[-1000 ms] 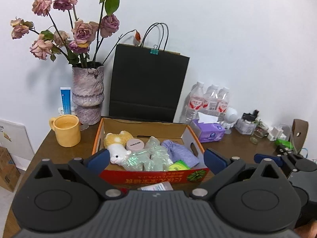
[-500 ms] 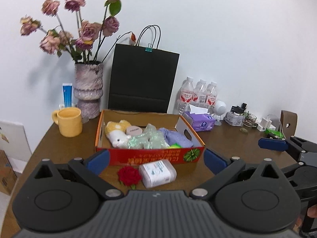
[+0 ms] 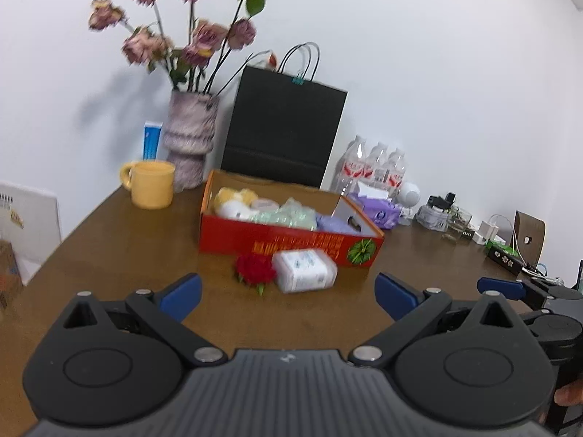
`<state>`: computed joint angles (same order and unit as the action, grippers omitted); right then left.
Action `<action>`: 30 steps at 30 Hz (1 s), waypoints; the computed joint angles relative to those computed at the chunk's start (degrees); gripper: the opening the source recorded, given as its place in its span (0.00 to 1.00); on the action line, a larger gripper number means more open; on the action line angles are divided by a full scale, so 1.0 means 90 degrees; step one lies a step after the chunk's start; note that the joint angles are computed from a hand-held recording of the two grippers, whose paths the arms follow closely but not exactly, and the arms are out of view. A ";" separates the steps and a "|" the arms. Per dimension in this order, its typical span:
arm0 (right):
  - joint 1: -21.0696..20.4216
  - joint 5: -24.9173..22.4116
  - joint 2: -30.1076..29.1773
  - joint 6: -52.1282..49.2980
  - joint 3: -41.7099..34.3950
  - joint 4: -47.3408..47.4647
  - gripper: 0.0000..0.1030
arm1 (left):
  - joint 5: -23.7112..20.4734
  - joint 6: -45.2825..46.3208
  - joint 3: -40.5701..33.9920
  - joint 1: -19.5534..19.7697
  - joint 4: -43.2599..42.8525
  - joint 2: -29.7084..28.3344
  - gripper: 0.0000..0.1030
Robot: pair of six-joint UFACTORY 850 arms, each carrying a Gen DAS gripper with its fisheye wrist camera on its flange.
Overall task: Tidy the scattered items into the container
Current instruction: 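Withdraw both tools from the box toward the rose and wipe box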
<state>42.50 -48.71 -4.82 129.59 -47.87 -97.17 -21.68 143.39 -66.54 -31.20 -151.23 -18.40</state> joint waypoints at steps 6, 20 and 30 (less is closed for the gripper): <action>0.0366 -0.0580 -0.0209 0.0100 0.0088 -0.0025 1.00 | -0.0039 0.0154 0.0240 0.0018 -0.0250 -0.0061 1.00; 0.0216 -0.0262 -0.0264 0.0675 0.0198 -0.0146 1.00 | -0.0003 -0.0089 0.0338 0.0081 -0.0136 -0.0044 1.00; 0.0116 -0.0087 -0.0404 0.0787 0.0205 -0.0231 1.00 | 0.0152 -0.0287 0.0143 0.0022 0.0055 -0.0222 1.00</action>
